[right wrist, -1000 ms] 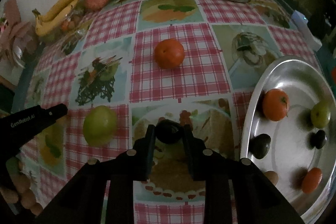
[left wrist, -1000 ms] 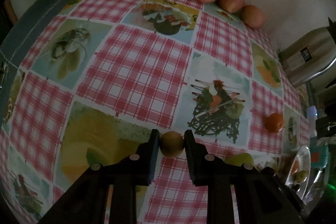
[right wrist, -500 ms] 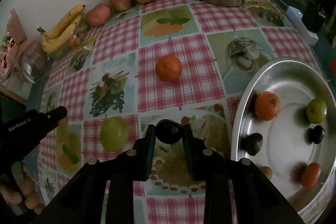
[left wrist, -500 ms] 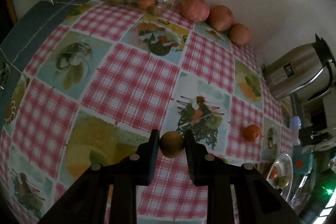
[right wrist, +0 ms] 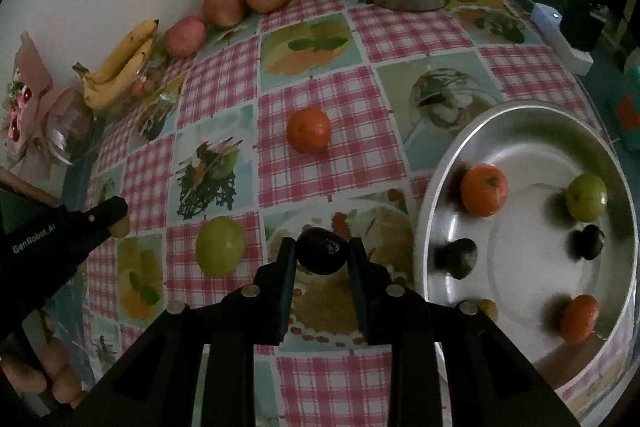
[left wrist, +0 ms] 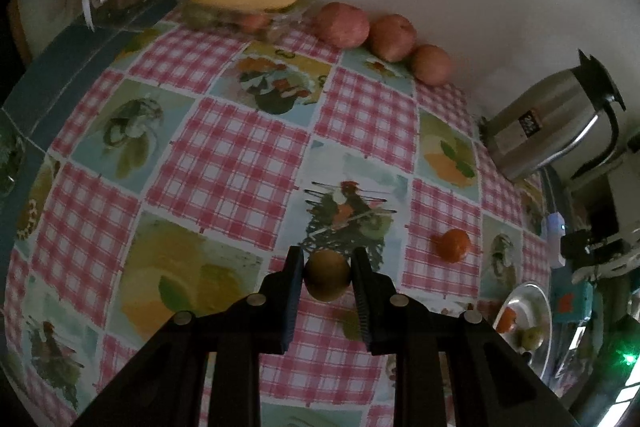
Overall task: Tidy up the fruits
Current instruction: 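Carry the plum with right tool to the plate while left tool carries the kiwi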
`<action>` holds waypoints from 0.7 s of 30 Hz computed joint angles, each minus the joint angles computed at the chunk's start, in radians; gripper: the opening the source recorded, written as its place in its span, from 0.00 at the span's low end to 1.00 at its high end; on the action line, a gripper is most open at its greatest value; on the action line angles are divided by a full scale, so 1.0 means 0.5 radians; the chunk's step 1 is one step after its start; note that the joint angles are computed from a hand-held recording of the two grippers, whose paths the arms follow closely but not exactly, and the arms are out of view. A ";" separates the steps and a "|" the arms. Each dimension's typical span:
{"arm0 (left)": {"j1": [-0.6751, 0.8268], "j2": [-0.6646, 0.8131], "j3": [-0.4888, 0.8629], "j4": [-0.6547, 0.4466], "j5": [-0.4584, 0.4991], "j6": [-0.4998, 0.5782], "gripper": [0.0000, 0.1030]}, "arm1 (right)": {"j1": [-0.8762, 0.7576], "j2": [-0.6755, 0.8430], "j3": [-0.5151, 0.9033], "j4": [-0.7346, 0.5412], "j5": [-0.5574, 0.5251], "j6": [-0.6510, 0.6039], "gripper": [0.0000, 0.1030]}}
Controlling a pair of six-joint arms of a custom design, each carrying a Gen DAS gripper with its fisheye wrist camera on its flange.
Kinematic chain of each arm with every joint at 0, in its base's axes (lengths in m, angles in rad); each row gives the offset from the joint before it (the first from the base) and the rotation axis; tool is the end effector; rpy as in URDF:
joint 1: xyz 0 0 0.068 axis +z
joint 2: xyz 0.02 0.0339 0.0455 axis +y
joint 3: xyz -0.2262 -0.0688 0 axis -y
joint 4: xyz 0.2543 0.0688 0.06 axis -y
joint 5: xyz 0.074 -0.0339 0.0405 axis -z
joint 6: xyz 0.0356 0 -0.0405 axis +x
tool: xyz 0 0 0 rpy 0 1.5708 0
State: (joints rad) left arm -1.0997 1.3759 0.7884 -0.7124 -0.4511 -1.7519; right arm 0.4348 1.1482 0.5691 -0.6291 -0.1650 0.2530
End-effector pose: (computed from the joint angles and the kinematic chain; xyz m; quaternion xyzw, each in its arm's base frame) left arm 0.1271 -0.2153 0.1422 -0.3380 0.9052 -0.0982 0.2383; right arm 0.1895 0.0944 0.1288 -0.1038 0.9749 0.1369 0.1418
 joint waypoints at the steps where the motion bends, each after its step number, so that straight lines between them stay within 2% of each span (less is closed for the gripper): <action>1: -0.016 0.030 0.050 -0.030 -0.016 0.000 0.25 | -0.024 -0.018 -0.001 -0.017 -0.009 -0.015 0.26; 11: -0.074 0.309 0.387 -0.085 -0.050 0.048 0.25 | -0.319 -0.138 -0.004 -0.156 -0.094 -0.218 0.26; 21: -0.077 0.681 0.797 0.001 0.016 0.255 0.25 | -0.793 -0.133 0.046 -0.256 -0.199 -0.500 0.26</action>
